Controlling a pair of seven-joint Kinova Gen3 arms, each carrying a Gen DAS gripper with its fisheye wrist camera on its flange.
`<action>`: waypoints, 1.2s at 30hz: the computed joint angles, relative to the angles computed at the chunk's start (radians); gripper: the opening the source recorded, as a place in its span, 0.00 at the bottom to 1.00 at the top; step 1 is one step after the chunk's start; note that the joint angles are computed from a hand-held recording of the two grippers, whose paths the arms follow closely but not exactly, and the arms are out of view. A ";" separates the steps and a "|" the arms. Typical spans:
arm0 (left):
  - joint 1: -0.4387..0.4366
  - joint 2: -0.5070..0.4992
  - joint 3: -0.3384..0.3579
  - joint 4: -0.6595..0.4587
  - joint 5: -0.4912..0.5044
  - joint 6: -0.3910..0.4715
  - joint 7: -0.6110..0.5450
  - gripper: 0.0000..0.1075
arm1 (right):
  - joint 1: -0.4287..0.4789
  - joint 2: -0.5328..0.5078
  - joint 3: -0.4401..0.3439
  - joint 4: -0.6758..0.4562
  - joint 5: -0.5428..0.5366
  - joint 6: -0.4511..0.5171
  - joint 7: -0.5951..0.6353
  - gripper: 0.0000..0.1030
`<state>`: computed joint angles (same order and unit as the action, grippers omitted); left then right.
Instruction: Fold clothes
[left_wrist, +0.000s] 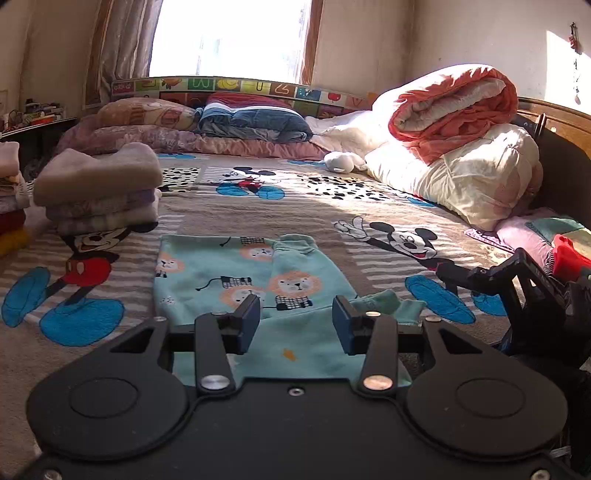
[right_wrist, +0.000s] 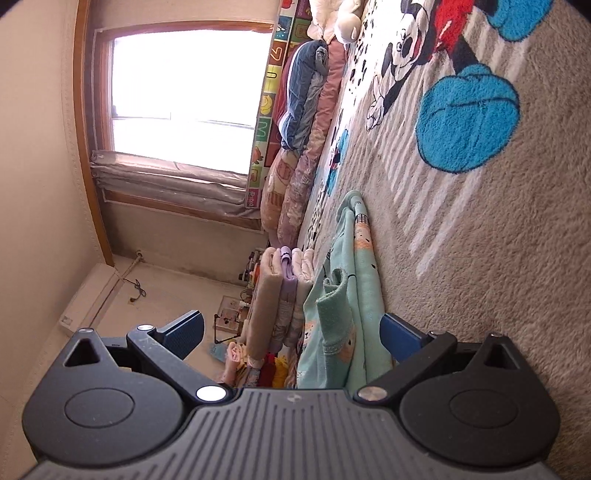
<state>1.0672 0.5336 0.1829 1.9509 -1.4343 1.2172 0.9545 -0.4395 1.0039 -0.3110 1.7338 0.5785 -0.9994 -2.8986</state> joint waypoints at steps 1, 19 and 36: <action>0.014 -0.006 0.004 0.027 0.033 0.023 0.017 0.39 | -0.032 -0.027 0.036 -0.001 -0.004 0.041 0.006 0.97; -0.004 -0.012 0.129 0.234 0.003 -0.059 0.015 0.49 | -0.200 -0.157 0.081 -0.029 -0.303 0.325 0.528 0.37; 0.035 0.056 0.068 0.112 0.067 -0.007 0.017 0.19 | -0.081 -0.099 -0.022 0.007 -0.204 0.058 0.506 0.11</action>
<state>1.1026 0.5900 0.2507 2.0627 -1.3678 1.2101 0.9720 -0.5205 0.9046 -0.3335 1.7412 0.3747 -0.9412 -2.3928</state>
